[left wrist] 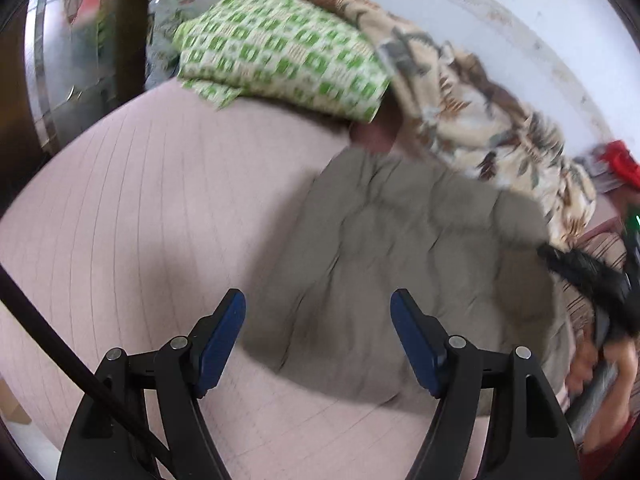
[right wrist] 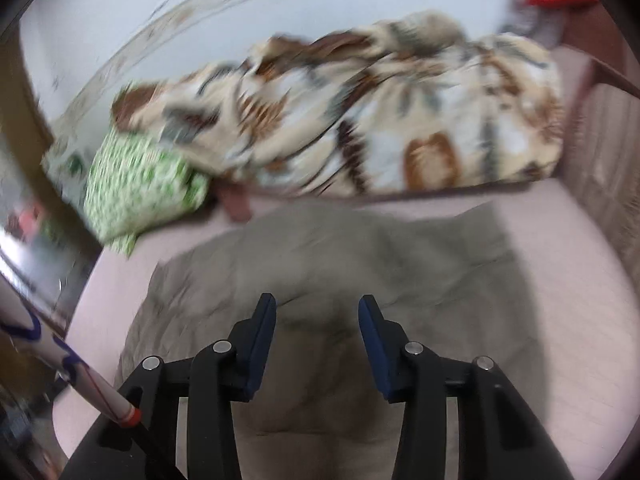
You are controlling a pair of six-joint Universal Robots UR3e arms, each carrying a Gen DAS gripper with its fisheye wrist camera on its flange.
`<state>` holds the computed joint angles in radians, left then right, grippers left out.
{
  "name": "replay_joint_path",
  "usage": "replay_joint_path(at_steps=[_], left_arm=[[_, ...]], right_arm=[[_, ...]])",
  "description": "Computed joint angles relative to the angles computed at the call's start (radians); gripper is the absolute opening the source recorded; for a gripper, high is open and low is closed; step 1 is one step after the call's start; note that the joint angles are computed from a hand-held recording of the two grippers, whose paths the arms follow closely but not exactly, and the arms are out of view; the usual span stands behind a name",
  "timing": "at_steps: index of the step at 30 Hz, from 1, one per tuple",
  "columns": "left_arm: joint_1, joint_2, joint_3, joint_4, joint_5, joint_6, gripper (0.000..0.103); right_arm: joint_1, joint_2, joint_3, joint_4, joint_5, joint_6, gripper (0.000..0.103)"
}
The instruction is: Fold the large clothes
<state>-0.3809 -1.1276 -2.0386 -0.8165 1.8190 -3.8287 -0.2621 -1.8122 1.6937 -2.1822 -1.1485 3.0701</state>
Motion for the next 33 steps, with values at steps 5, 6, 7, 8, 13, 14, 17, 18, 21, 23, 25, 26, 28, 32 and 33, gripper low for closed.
replay_joint_path(at_steps=[5, 6, 7, 8, 13, 14, 17, 18, 21, 23, 25, 26, 28, 32, 33], left_arm=[[-0.011, -0.022, -0.124, 0.133, 0.115, 0.055, 0.074], [0.001, -0.032, -0.128, 0.137, 0.125, 0.068, 0.074], [0.031, -0.030, -0.138, 0.140, 0.112, 0.086, 0.074], [0.082, -0.011, -0.160, 0.153, 0.061, 0.112, 0.074], [0.234, 0.052, -0.224, 0.173, -0.113, 0.188, 0.074], [0.232, 0.053, -0.226, 0.172, -0.104, 0.185, 0.074], [0.234, 0.071, -0.229, 0.151, -0.093, 0.175, 0.074], [0.236, 0.082, -0.233, 0.146, -0.092, 0.172, 0.074], [0.231, 0.103, -0.232, 0.130, -0.073, 0.164, 0.074], [0.247, 0.150, -0.242, 0.101, -0.082, 0.167, 0.074], [0.281, 0.203, -0.252, 0.073, -0.102, 0.177, 0.074], [0.296, 0.219, -0.254, 0.064, -0.108, 0.181, 0.074], [0.338, 0.258, -0.263, 0.036, -0.128, 0.191, 0.074], [0.458, 0.350, -0.287, -0.040, -0.236, 0.235, 0.074], [0.482, 0.369, -0.290, -0.059, -0.256, 0.249, 0.074]], right_arm=[[0.295, 0.318, -0.048, -0.296, -0.384, 0.127, 0.047], [0.314, 0.375, -0.067, -0.320, -0.431, 0.137, 0.048], [0.326, 0.456, -0.101, -0.339, -0.465, 0.160, 0.050], [0.321, 0.499, -0.115, -0.360, -0.470, 0.174, 0.050], [0.309, 0.715, -0.253, -0.441, -0.515, 0.236, 0.050], [0.302, 0.745, -0.283, -0.440, -0.515, 0.245, 0.050], [0.288, 0.772, -0.308, -0.438, -0.499, 0.264, 0.050], [0.288, 0.771, -0.304, -0.447, -0.497, 0.264, 0.050], [0.303, 0.747, -0.261, -0.482, -0.526, 0.251, 0.050], [0.343, 0.750, -0.348, -0.353, -0.600, 0.228, 0.051], [0.404, 0.727, -0.422, -0.249, -0.701, 0.200, 0.052], [0.419, 0.694, -0.406, -0.264, -0.702, 0.185, 0.052], [0.456, 0.613, -0.379, -0.275, -0.675, 0.171, 0.052], [0.522, 0.553, -0.405, -0.203, -0.560, 0.184, 0.052], [0.543, 0.561, -0.412, -0.192, -0.531, 0.193, 0.052]])
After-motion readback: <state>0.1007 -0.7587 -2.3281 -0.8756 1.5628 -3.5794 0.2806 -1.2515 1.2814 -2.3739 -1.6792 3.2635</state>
